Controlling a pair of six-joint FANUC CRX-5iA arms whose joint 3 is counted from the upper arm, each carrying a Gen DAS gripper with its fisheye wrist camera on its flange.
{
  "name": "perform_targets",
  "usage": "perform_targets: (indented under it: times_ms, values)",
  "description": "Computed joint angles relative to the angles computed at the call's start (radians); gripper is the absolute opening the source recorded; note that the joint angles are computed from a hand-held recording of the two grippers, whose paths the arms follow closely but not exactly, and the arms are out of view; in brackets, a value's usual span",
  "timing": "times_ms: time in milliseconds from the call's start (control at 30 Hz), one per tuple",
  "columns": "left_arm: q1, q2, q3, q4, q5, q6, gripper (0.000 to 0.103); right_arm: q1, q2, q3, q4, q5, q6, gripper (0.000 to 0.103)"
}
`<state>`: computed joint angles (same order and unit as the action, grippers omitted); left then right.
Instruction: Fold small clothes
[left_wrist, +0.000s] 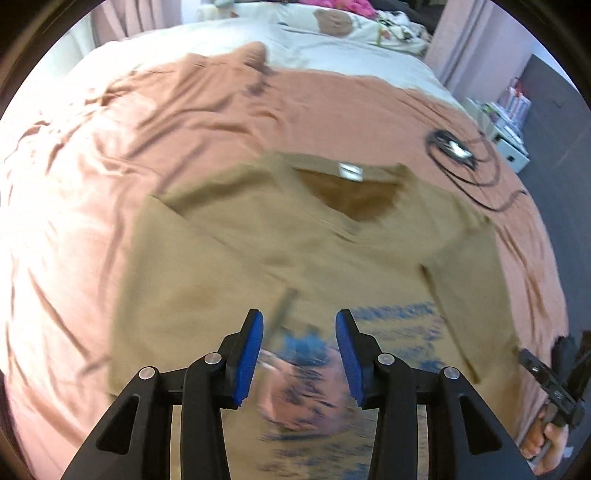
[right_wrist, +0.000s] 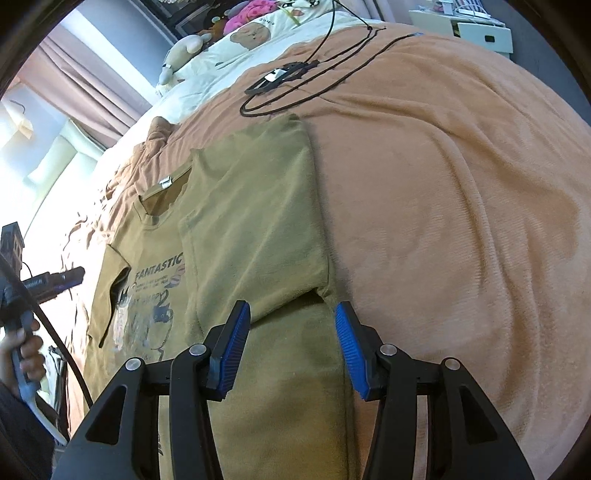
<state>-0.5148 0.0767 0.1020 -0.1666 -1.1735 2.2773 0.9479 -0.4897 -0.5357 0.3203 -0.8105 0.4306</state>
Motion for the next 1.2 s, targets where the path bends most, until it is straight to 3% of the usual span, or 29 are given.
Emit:
perform_targets:
  times_ms: [167,400,733,900,1100,1200]
  values:
    - [0.079,-0.024,-0.017,-0.051,-0.038,-0.047,0.043,-0.004,0.003,-0.005,0.036,0.002,-0.007,0.046]
    - [0.179,-0.039,-0.053,-0.092,-0.014,-0.097,0.043,-0.007,0.003,-0.02,0.087,-0.005,-0.03,0.046]
    - [0.284,0.0,-0.11,-0.064,0.11,-0.174,0.043,0.011,0.012,-0.042,0.186,0.001,-0.088,0.046]
    - [0.318,0.036,-0.133,-0.039,0.157,-0.2,0.043,-0.001,0.026,-0.034,0.17,0.008,-0.072,0.046]
    - [0.347,0.056,-0.169,0.022,0.234,-0.238,0.031,-0.016,0.049,-0.017,0.153,0.005,-0.04,0.046]
    - [0.35,0.041,-0.191,0.021,0.274,-0.207,0.01,-0.021,0.06,-0.012,0.148,0.006,-0.027,0.046]
